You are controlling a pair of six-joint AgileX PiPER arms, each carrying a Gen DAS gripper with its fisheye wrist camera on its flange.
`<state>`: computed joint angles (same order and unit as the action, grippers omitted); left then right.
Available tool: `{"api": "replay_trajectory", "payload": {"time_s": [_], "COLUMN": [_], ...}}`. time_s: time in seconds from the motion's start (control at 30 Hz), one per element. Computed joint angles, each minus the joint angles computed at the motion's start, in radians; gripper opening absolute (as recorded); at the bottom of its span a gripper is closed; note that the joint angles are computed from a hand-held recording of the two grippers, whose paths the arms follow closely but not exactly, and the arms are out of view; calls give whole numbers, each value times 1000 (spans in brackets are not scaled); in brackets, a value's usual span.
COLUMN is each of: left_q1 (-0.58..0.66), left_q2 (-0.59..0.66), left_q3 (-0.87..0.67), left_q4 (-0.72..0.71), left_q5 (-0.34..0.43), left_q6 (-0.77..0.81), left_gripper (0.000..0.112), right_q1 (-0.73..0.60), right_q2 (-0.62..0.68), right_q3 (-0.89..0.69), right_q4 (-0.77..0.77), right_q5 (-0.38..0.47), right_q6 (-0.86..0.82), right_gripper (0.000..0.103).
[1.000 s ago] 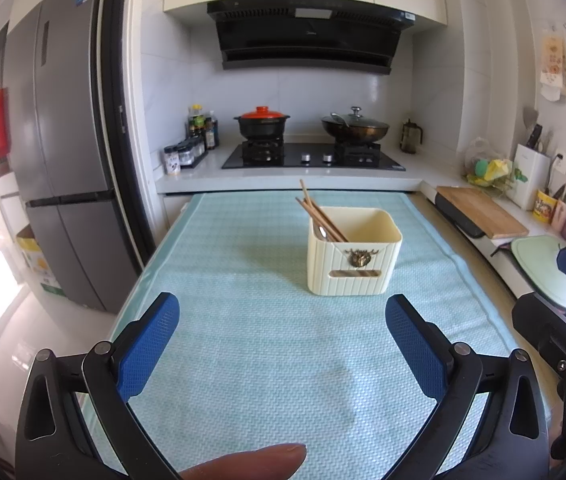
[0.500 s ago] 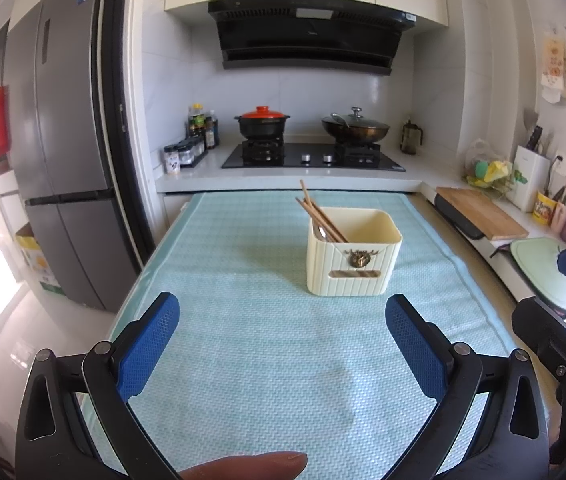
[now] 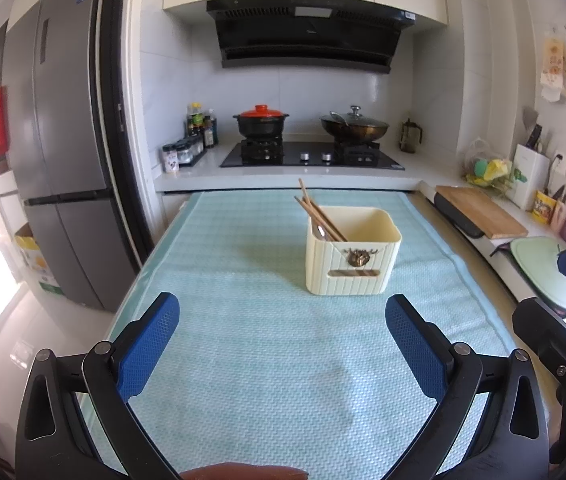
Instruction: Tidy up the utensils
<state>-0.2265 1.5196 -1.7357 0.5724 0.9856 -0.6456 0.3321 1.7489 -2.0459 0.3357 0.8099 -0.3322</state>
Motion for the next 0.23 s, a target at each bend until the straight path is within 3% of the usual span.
{"api": "replay_trajectory", "payload": {"time_s": [0.23], "left_q1": [3], "left_q2": [11], "left_q3": [-10], "left_q4": [1], "left_q5": [6], "left_q6": [-14], "left_gripper": [103], "right_q1": [-1], "right_q2": [2], "right_q3": [1], "right_q4": [-6], "right_q5": [1], "right_q6": [7], "right_gripper": [103]}}
